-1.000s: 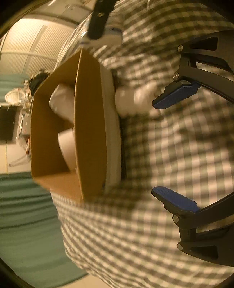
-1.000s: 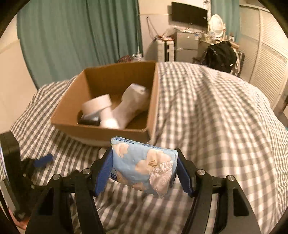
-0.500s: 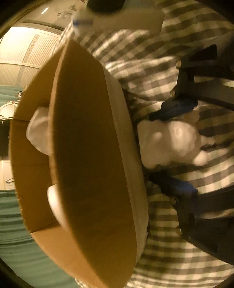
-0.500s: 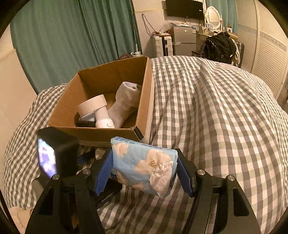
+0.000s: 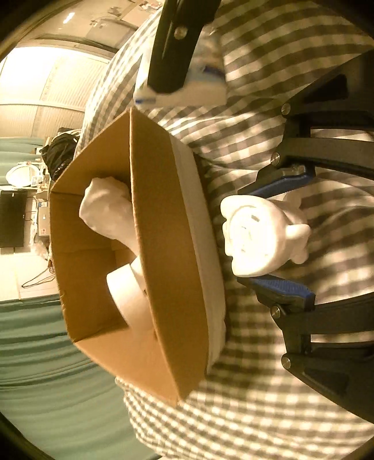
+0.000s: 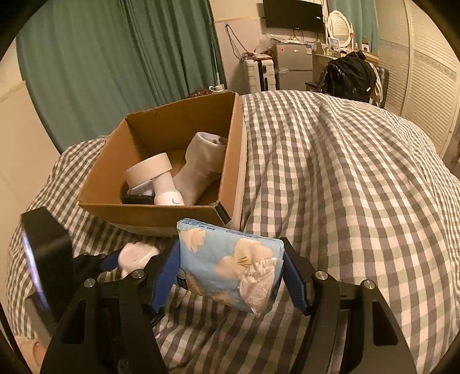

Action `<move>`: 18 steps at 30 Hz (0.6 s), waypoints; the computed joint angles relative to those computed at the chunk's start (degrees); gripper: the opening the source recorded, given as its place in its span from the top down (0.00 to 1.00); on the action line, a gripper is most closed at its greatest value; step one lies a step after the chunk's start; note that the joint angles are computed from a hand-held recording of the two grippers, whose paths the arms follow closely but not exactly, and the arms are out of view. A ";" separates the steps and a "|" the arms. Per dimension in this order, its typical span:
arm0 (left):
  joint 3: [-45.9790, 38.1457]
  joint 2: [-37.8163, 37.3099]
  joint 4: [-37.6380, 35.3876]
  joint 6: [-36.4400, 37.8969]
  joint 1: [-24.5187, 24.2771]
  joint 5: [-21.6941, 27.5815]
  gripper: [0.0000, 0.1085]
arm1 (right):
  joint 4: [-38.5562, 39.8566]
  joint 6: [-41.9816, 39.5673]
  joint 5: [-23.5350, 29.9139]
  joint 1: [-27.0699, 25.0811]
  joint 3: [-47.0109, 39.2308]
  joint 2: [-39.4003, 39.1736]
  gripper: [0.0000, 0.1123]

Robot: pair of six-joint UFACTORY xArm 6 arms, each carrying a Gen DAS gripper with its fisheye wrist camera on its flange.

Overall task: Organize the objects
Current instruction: 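Carry the tissue pack and white piece into the box and open both tools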

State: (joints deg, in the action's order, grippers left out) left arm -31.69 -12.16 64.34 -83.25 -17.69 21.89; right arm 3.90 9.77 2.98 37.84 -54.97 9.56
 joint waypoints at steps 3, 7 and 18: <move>1.78 -3.99 -3.76 3.33 -0.93 1.86 0.52 | -4.60 3.57 -0.33 -0.14 0.78 -0.97 0.42; 4.41 -10.08 -7.58 6.27 -1.51 3.90 0.53 | -8.87 7.06 -0.50 0.00 2.15 -3.33 0.42; 5.46 -23.66 -9.74 10.17 -5.23 12.18 0.53 | -10.11 5.53 -0.93 1.71 1.72 -10.06 0.42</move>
